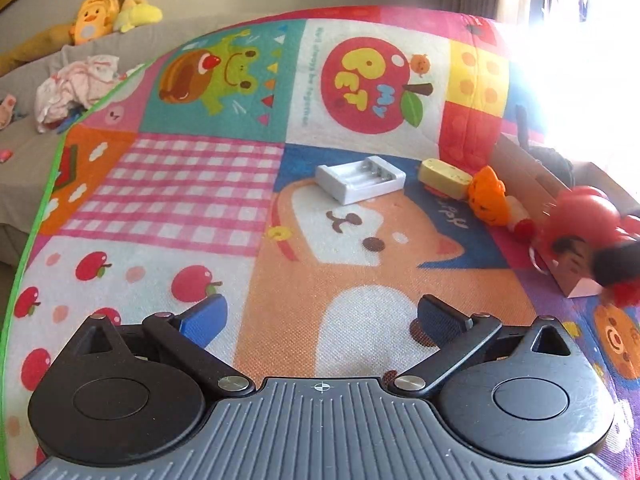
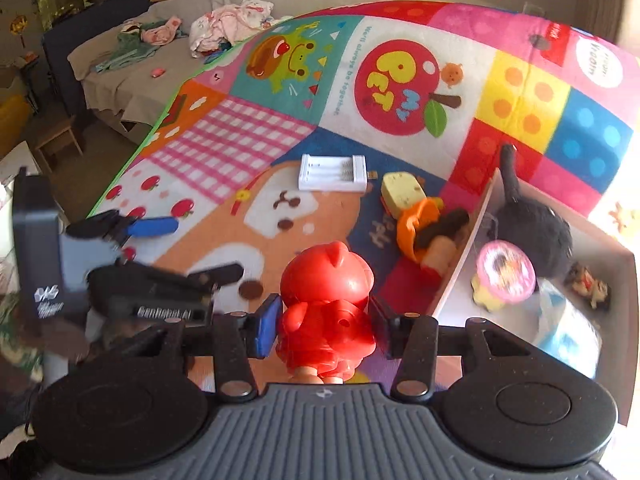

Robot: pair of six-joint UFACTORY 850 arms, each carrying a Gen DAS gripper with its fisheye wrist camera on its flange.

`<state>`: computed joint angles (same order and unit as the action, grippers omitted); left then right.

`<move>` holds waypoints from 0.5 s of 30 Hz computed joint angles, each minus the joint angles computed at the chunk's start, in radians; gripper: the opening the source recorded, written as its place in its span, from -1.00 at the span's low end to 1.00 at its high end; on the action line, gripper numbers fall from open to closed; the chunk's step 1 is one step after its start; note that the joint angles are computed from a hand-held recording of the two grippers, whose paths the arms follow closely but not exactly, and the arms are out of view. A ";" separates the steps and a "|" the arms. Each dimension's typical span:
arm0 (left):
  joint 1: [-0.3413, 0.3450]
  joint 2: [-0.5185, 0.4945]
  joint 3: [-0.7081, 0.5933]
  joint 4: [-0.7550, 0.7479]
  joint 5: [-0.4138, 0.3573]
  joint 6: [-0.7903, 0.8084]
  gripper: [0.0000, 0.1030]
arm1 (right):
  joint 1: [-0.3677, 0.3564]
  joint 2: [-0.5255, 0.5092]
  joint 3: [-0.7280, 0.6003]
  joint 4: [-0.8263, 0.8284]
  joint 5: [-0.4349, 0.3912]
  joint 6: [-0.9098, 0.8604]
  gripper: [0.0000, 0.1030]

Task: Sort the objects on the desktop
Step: 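Grasp the red hooded figure on the mat with the right tool, then grasp the orange toy on a black stick with the left tool while the right tool holds the red figure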

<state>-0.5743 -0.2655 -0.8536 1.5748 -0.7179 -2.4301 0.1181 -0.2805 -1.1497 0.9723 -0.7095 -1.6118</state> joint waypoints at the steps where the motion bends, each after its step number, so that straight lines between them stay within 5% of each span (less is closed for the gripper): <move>1: -0.003 -0.007 -0.010 -0.016 -0.007 0.029 1.00 | -0.028 0.009 0.019 0.009 -0.018 -0.013 -0.09; 6: 0.008 -0.038 -0.064 -0.013 0.027 0.098 1.00 | -0.118 0.021 0.094 0.078 0.010 -0.098 -0.05; 7: 0.010 -0.051 -0.083 -0.012 0.023 0.116 1.00 | -0.128 0.022 0.104 0.108 0.028 -0.120 0.04; 8: 0.013 -0.072 -0.112 -0.012 0.005 0.141 1.00 | -0.144 0.024 0.118 0.166 0.037 -0.168 0.34; 10: 0.022 -0.097 -0.151 0.013 -0.003 0.159 1.00 | -0.170 0.031 0.150 0.288 0.038 -0.278 0.46; 15: 0.082 -0.124 -0.216 0.235 0.173 0.022 1.00 | -0.220 0.010 0.173 0.403 0.013 -0.386 0.64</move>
